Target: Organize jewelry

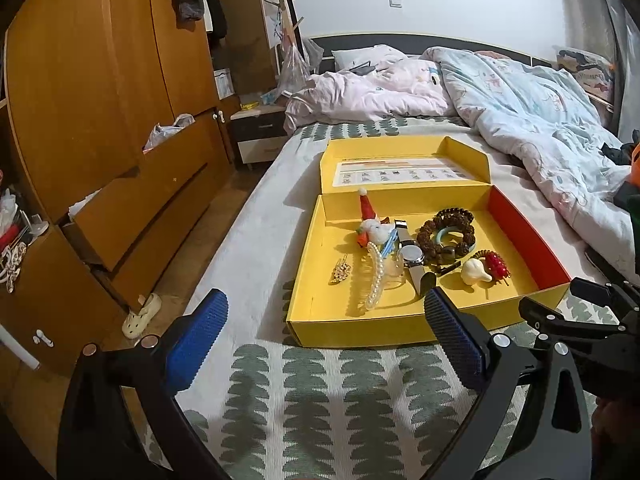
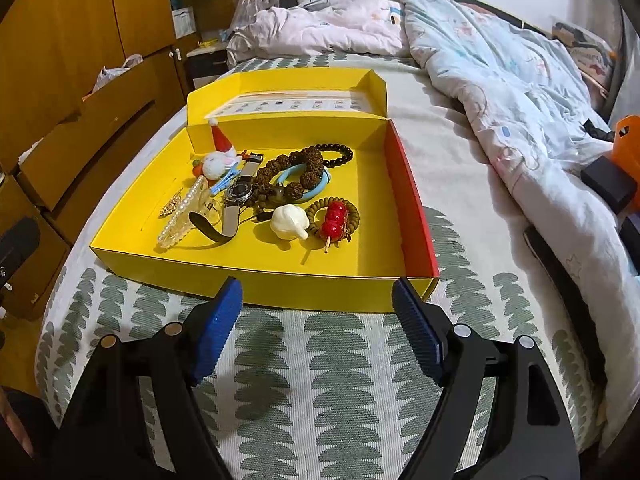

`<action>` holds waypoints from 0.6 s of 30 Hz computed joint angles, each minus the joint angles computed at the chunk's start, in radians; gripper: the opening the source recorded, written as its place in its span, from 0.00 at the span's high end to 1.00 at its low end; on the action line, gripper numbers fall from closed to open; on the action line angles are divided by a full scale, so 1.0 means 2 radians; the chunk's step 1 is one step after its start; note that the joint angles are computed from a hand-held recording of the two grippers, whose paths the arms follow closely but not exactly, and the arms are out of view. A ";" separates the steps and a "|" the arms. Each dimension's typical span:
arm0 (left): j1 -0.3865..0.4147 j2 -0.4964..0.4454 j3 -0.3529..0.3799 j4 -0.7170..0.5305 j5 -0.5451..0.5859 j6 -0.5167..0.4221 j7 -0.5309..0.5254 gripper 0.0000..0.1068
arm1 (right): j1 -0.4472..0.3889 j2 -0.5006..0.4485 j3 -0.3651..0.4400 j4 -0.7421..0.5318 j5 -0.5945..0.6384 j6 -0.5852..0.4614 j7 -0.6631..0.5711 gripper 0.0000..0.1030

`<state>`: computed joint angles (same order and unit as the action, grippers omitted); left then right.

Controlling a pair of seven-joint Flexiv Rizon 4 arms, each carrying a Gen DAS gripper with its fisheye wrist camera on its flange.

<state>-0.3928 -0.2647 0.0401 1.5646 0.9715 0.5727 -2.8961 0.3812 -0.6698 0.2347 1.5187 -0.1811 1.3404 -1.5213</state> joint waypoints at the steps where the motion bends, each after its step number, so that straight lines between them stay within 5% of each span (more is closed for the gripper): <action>1: 0.001 0.000 0.000 0.000 -0.001 0.000 0.001 0.09 | 0.000 0.001 0.000 0.000 0.000 -0.001 0.000 0.23; 18: -0.001 -0.010 0.001 -0.008 -0.016 -0.004 0.014 0.09 | 0.006 0.000 -0.007 0.001 -0.002 -0.002 0.008 0.23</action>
